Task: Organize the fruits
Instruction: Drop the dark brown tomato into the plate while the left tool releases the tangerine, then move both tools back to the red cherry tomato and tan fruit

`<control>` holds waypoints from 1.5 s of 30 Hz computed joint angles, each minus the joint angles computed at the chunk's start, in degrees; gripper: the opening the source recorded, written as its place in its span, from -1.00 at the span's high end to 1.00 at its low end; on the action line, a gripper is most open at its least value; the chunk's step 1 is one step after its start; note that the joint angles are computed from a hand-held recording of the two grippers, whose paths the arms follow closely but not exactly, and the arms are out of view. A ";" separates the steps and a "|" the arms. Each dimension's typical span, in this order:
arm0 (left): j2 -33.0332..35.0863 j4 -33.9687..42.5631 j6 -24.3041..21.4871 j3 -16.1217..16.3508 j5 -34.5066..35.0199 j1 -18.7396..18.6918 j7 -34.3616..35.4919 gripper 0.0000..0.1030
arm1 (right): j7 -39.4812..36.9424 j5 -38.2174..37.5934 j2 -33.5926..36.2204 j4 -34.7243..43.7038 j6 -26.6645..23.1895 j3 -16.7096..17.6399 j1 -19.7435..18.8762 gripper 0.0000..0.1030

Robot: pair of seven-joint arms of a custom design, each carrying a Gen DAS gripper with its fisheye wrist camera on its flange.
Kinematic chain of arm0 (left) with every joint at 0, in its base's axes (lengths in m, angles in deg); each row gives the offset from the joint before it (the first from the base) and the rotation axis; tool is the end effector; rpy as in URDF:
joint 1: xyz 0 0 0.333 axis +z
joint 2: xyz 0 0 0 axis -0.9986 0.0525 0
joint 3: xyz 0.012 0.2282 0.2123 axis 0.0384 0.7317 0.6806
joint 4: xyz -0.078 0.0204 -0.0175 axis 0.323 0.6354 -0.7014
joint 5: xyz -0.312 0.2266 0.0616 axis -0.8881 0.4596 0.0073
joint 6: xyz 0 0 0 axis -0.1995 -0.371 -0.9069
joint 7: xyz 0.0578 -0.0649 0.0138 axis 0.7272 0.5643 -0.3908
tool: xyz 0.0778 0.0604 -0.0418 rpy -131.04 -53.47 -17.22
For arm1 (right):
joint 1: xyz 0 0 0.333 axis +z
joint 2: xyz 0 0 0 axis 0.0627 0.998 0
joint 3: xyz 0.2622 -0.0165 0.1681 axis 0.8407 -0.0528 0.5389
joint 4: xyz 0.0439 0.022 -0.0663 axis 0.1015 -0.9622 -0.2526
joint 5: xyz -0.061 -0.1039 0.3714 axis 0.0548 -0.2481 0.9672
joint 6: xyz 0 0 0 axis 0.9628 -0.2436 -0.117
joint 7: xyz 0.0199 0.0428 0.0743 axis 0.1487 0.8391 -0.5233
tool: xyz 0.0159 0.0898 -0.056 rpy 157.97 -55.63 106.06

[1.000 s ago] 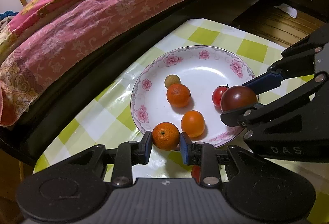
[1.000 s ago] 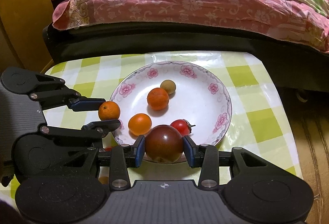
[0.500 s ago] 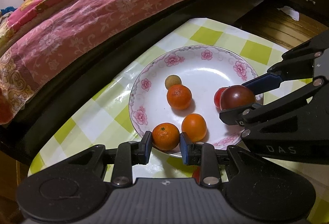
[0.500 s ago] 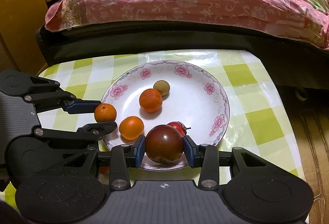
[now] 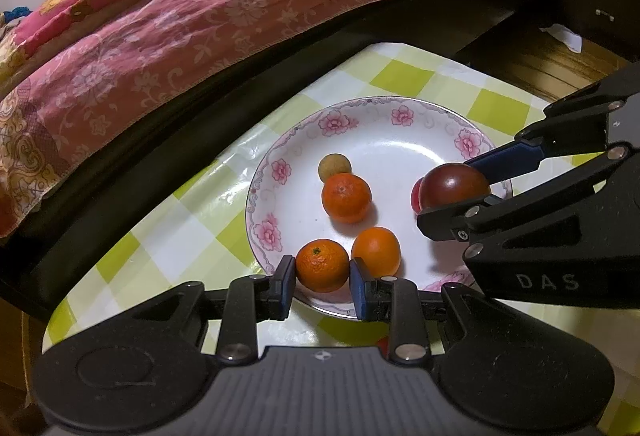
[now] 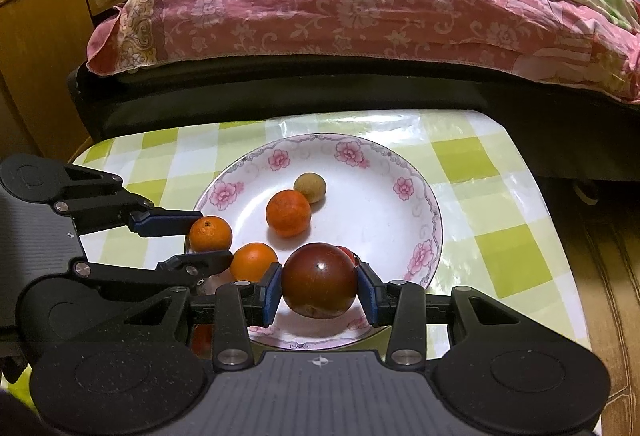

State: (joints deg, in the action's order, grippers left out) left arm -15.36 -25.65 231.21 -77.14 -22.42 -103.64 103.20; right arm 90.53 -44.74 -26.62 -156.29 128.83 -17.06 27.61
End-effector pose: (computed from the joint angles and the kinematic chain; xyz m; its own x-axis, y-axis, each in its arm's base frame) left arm 0.6462 -0.2795 0.3257 -0.3271 -0.9191 -0.2198 -0.6873 0.3910 -0.6122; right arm 0.6503 0.2602 0.3344 0.4120 -0.9091 -0.0612 -0.6954 -0.2703 -0.6659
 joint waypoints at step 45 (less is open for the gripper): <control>-10.02 -12.97 5.97 0.34 4.81 3.34 -3.16 0.20 | -18.32 15.25 -8.69 -9.67 2.24 15.29 -11.24 0.15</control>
